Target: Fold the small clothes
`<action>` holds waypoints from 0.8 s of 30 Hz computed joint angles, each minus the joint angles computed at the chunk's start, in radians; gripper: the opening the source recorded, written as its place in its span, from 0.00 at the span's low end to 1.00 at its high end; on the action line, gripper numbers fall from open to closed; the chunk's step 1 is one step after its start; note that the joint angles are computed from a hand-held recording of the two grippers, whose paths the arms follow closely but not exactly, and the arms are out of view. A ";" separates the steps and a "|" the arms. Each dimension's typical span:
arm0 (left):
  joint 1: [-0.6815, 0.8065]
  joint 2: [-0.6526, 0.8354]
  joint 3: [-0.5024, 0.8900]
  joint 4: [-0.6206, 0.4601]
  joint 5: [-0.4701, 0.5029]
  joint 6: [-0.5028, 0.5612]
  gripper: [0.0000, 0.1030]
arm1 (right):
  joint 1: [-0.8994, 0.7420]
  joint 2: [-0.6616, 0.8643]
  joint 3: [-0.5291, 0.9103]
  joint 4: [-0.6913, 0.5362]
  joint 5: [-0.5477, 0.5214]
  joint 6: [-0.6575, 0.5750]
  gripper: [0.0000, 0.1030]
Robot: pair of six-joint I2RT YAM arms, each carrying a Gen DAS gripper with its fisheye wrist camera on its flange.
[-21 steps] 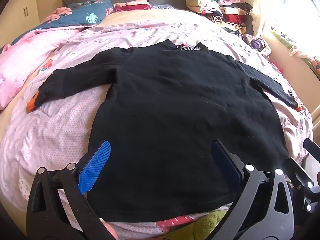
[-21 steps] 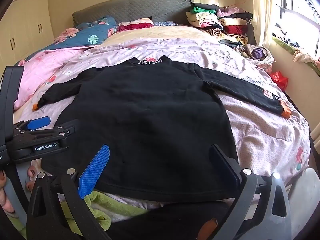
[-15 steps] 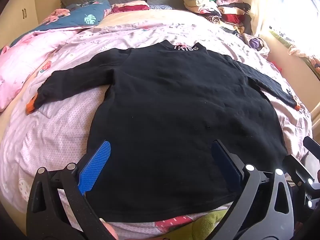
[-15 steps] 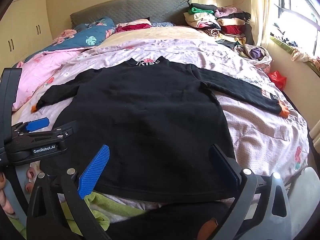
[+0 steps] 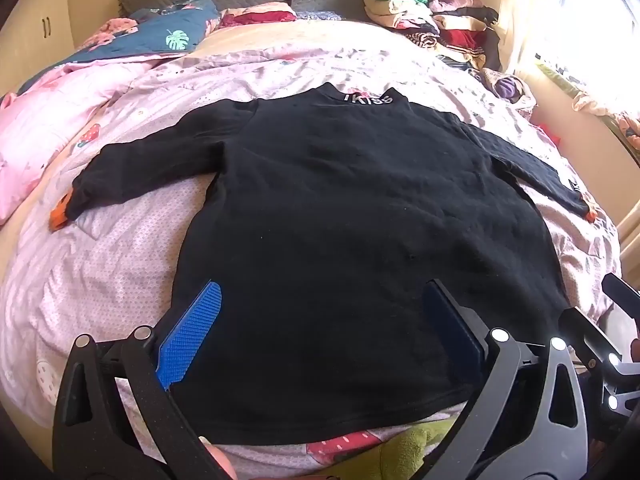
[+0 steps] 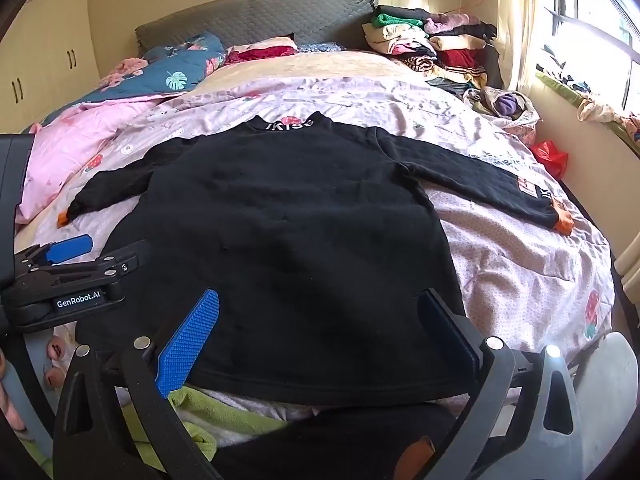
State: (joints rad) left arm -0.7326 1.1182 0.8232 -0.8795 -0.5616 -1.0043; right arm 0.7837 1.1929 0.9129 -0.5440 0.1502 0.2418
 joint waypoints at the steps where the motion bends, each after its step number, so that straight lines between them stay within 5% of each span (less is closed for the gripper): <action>1: -0.001 0.001 0.002 -0.001 -0.001 0.000 0.92 | 0.000 0.000 -0.001 0.001 0.001 -0.001 0.96; 24: 0.008 -0.018 -0.010 0.006 -0.004 0.020 0.92 | 0.008 -0.002 0.015 -0.017 0.006 -0.002 0.96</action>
State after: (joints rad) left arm -0.7247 1.1002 0.8132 -0.8733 -0.5655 -0.9847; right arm 0.7914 1.1913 0.9282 -0.5607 0.1564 0.2398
